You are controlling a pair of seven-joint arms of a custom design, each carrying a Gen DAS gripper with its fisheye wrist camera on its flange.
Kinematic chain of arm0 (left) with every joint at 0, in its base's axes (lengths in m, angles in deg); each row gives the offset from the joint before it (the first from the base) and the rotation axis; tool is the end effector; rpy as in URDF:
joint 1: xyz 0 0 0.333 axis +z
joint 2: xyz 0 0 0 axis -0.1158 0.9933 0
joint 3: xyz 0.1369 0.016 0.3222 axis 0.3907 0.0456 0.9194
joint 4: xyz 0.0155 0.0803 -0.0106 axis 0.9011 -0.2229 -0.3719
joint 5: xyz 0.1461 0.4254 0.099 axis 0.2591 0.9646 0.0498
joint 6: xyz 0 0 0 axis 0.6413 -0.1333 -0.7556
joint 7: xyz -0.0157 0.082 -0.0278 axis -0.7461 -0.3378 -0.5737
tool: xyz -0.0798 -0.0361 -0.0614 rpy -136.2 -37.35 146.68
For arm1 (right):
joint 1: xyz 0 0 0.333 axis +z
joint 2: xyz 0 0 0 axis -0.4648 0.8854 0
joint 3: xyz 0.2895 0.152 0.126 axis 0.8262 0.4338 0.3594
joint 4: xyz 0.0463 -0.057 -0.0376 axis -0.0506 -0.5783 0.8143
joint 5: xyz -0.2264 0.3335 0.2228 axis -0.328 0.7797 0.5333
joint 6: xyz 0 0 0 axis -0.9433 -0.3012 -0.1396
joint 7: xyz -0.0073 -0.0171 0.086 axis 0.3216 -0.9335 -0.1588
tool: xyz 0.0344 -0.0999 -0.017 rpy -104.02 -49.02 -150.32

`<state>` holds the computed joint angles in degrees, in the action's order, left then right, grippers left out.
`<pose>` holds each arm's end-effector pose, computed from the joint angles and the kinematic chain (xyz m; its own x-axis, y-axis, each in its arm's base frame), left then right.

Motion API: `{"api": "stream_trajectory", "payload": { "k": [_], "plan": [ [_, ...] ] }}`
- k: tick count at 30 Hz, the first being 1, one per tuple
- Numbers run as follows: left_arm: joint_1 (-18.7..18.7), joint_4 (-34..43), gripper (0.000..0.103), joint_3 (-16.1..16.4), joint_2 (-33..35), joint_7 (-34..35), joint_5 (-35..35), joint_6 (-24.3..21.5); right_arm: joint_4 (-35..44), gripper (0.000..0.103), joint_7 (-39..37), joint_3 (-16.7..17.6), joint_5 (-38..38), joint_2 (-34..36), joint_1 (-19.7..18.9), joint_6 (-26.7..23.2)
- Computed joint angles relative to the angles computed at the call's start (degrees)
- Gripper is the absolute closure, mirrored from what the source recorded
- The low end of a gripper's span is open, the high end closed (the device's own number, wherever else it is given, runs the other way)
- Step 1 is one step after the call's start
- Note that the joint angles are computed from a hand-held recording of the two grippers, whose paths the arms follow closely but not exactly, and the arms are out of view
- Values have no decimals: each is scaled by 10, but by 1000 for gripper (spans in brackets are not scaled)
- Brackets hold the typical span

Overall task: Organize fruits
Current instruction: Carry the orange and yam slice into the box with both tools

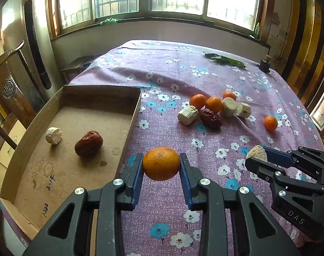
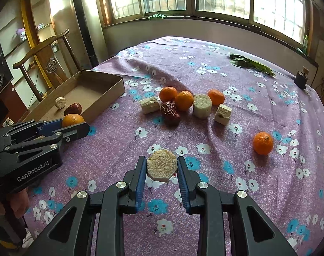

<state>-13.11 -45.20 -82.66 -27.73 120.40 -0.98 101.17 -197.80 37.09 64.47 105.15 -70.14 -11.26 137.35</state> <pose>0.5851 -0.2134 0.5022 -0.0035 -0.9994 0.0351 -0.7494 -0.0206 -0.6618 0.6051 0.2037 0.4875 0.4233 -0.9022 -0.0831 -0.7105 -0.2737 -0.6483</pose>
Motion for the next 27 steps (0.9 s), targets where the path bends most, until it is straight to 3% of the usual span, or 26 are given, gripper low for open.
{"api": "stream_trajectory", "payload": {
  "k": [9, 27],
  "plan": [
    [24, -29, 72, 2, -33, -28, 27, 1, 33, 72, -32, 16, 9, 16, 18, -10],
    [94, -57, 72, 16, -65, -55, 55, -14, 163, 72, -63, 57, -12, 112, 44, -64]
  ]
}}
